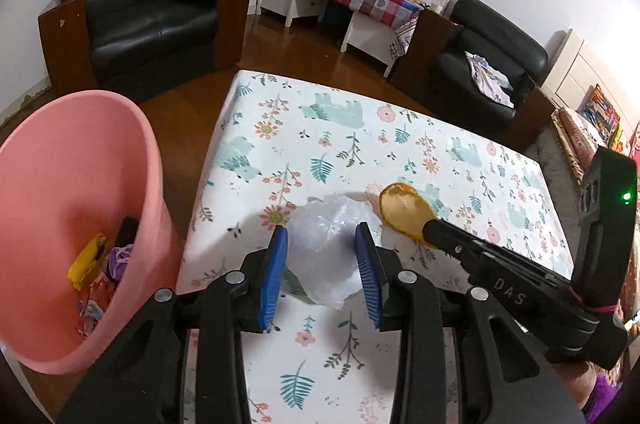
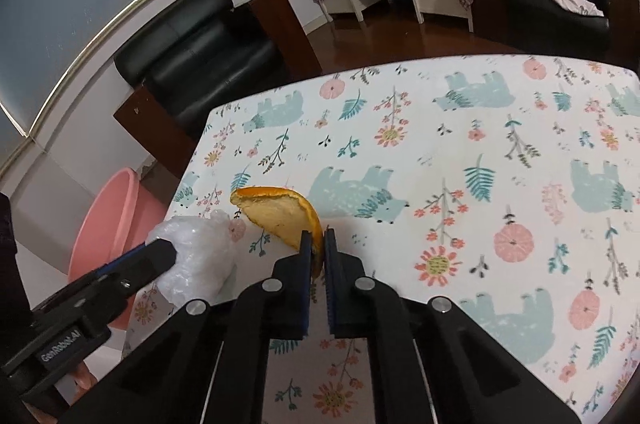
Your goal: Collect trash
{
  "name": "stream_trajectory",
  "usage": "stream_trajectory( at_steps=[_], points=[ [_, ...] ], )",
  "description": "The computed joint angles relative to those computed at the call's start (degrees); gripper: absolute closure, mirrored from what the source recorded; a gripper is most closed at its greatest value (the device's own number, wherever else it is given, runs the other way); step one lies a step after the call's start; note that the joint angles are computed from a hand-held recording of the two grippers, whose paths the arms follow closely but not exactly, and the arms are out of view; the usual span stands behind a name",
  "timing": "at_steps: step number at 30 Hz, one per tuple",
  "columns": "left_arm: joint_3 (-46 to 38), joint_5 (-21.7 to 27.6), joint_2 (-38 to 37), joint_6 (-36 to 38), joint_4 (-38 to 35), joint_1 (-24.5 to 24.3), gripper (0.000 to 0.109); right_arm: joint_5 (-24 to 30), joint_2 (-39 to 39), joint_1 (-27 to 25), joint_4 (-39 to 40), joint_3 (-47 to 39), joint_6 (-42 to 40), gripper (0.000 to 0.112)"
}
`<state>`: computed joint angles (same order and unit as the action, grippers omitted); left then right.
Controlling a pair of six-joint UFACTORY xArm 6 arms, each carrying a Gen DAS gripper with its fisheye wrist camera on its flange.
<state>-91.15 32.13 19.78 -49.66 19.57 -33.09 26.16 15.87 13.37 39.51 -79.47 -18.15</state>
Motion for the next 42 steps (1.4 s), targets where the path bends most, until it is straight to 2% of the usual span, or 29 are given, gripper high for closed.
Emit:
stream_trajectory(
  at_steps=[9, 14, 15, 20, 28, 33, 36, 42],
  points=[
    [-1.1, 0.9, 0.8, 1.5, 0.2, -1.3, 0.073, -1.5, -7.4, -1.7, -1.3, 7.7, -0.8, 0.107],
    [-1.1, 1.3, 0.8, -0.6, 4.9, -2.5, 0.074, -2.3, -11.6, -3.2, -4.8, 12.9, 1.6, 0.107],
    [-0.9, 1.1, 0.7, -1.2, 5.6, -2.7, 0.074, -2.5, -12.3, -3.5, -5.2, 13.9, 1.8, 0.107],
    [0.5, -0.5, -0.5, -1.5, 6.0, -3.3, 0.092, -3.5, -16.0, -5.3, -7.3, 18.5, 3.5, 0.107],
    [2.0, -4.9, -2.1, -2.7, 8.7, -6.6, 0.094, -6.2, -20.8, -8.2, -11.5, 24.1, 9.1, 0.107],
    [0.0, -4.4, 0.0, -1.1, 9.1, -9.1, 0.094, -8.8, -22.1, -9.7, -15.2, 26.0, 12.3, 0.107],
    [-1.9, -3.1, 1.5, -2.9, 12.9, -10.1, 0.094, -9.9, -22.0, -10.1, -17.0, 26.3, 12.8, 0.107],
    [-5.6, -0.8, 4.4, -4.0, 13.4, -10.8, 0.094, -9.0, -21.7, -10.4, -17.2, 26.2, 12.1, 0.107]
  ],
)
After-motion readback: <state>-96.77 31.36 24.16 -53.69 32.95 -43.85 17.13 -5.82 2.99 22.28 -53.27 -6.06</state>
